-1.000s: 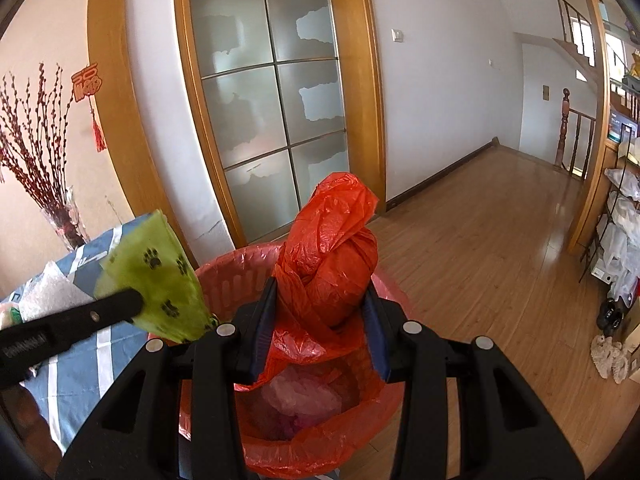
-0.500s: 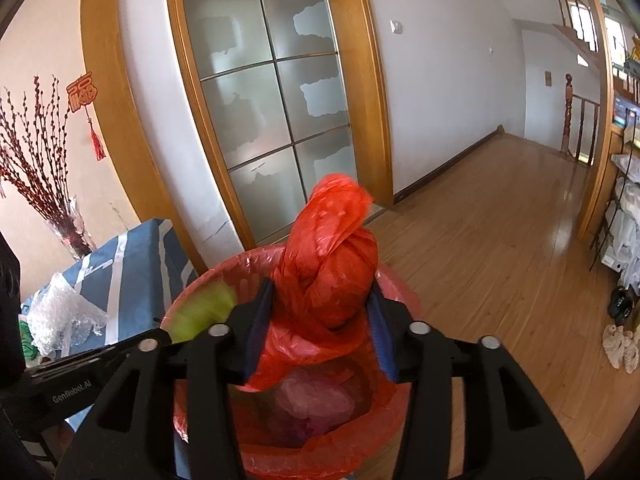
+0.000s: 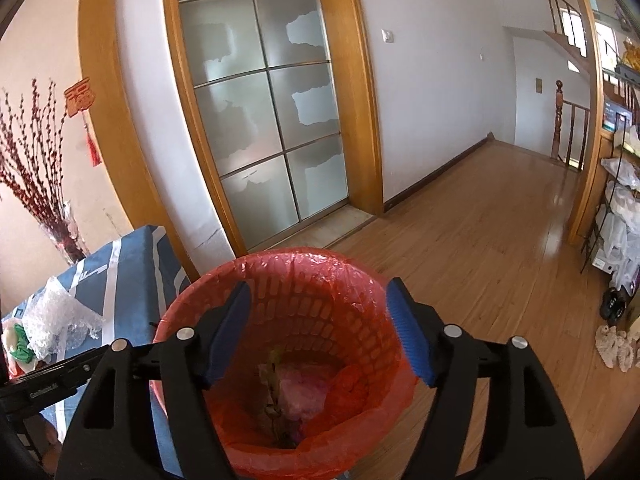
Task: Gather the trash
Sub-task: 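Carry both bags over the wastebasket and open both tools to release them, then return to the table and grasp the bubble wrap with the right tool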
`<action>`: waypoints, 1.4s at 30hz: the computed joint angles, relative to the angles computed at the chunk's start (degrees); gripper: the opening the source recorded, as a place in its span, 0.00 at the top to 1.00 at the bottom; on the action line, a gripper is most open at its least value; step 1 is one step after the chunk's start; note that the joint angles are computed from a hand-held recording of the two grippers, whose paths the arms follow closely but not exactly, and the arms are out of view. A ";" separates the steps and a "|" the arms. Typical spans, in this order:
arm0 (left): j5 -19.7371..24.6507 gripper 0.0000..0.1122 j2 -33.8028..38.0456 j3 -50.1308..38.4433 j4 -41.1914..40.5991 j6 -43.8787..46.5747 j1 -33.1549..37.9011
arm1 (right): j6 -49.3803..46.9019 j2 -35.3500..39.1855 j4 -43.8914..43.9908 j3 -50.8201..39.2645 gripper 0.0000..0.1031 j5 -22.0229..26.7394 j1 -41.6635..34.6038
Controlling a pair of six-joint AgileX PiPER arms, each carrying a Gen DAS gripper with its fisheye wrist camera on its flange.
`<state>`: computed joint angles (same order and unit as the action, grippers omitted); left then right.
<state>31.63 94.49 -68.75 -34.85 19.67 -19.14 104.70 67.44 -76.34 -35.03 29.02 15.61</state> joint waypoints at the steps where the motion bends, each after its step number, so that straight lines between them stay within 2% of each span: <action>1: -0.41 0.49 -1.07 1.26 0.55 -0.05 0.73 | -0.68 0.54 0.42 -0.48 0.31 0.12 0.86; 10: -3.32 0.42 -10.73 11.41 3.69 -0.43 9.30 | 0.66 5.84 -0.50 -4.29 0.31 0.45 10.02; 15: -5.35 0.39 -16.42 16.18 5.41 1.58 18.23 | -2.41 12.78 1.80 -11.40 0.31 -1.91 15.75; 20: -7.56 0.35 -20.45 19.41 7.12 4.41 27.92 | -9.03 21.01 6.22 -21.14 0.37 -4.67 20.96; 25: -7.75 0.34 -20.67 19.75 0.15 14.69 38.99 | -22.34 31.71 18.30 -33.84 0.43 -8.54 23.91; 29: -6.31 0.33 -19.19 18.67 -7.05 22.95 46.01 | -31.95 39.02 26.90 -43.18 0.44 -8.88 25.34; 34: -4.31 0.33 -15.60 16.11 -12.28 28.30 51.10 | -41.89 48.10 36.27 -56.67 0.43 -4.81 25.66; 37: -3.51 0.33 -13.24 14.97 -14.58 30.54 52.69 | -52.28 53.67 46.89 -64.62 0.44 -0.22 24.58; 39: -2.80 0.33 -12.03 14.52 -16.25 32.44 53.74 | -57.00 54.85 52.44 -65.72 0.63 0.25 23.79; 40: -2.58 0.33 -11.38 14.11 -16.63 32.84 54.04 | -58.74 55.65 54.47 -66.68 0.80 0.87 23.64; 41: -2.38 0.33 -11.24 14.29 -17.17 33.51 54.39 | -60.37 56.34 56.17 -67.33 0.91 1.58 23.53; 42: -2.07 0.33 -10.84 14.04 -17.36 33.66 54.58 | -60.96 56.61 56.77 -67.28 0.94 1.58 23.51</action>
